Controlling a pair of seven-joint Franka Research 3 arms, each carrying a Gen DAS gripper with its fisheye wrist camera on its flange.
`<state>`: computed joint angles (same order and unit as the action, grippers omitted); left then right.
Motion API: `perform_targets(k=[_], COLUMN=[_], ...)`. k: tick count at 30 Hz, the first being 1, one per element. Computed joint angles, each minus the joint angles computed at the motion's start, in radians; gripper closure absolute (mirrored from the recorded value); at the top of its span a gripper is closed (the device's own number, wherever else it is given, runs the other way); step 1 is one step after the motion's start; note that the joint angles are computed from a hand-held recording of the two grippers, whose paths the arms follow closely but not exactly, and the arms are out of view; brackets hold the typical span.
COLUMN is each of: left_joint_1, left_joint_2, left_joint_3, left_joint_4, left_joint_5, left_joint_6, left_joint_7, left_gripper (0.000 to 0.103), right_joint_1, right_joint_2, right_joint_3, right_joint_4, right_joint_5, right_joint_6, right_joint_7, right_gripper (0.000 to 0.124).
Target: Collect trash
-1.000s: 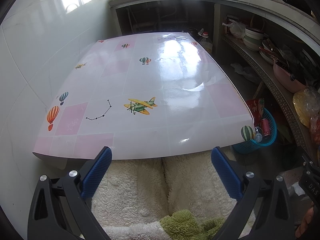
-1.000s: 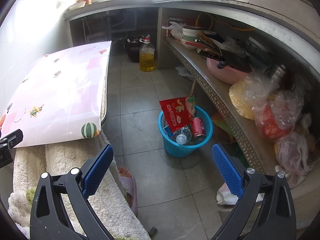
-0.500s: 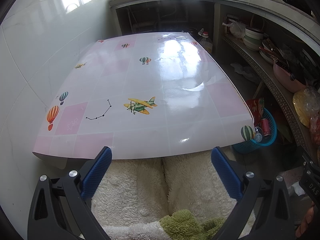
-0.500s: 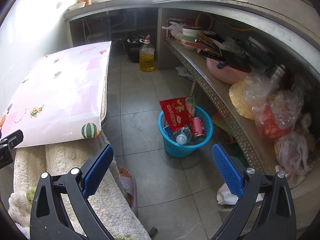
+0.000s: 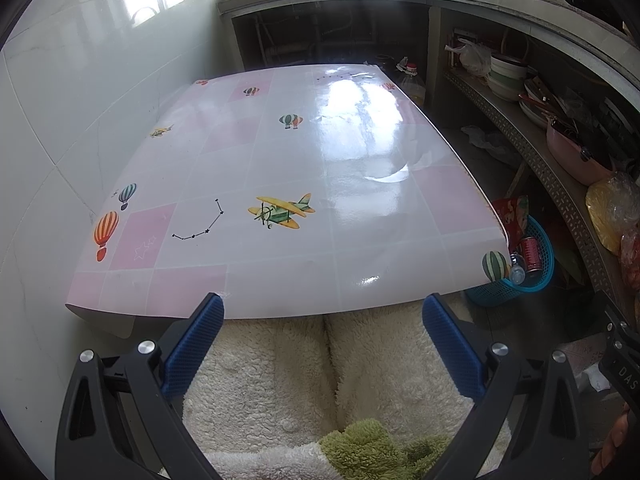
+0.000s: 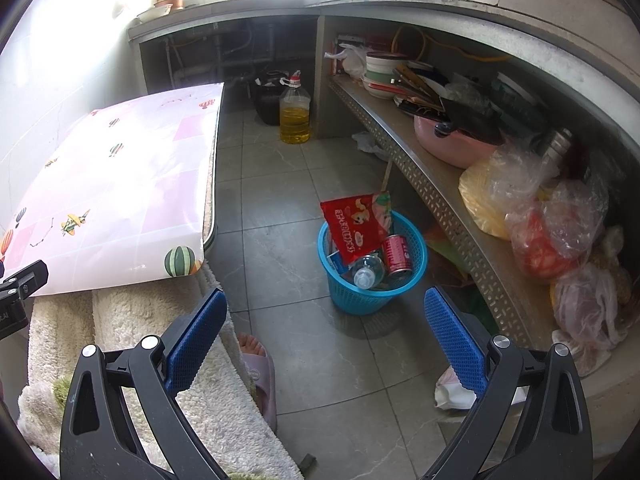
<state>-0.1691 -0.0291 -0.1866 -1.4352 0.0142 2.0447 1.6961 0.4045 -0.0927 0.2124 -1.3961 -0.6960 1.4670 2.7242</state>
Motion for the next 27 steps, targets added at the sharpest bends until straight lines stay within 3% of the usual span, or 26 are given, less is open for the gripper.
perform_targets(k=[27], left_joint_1=[0.0], left_joint_2=[-0.001], left_joint_3=[-0.001], left_joint_4=[-0.001], left_joint_5=[-0.001], left_joint_6=[-0.001], left_joint_7=[0.002], left_gripper=[0.006], right_joint_1=[0.007], right_joint_2=[0.012], right_joint_3=[-0.008], right_joint_4=[0.017], right_joint_5=[-0.001], right_joint_6=[-0.002], right_joint_7=[-0.005], right_gripper=[0.029])
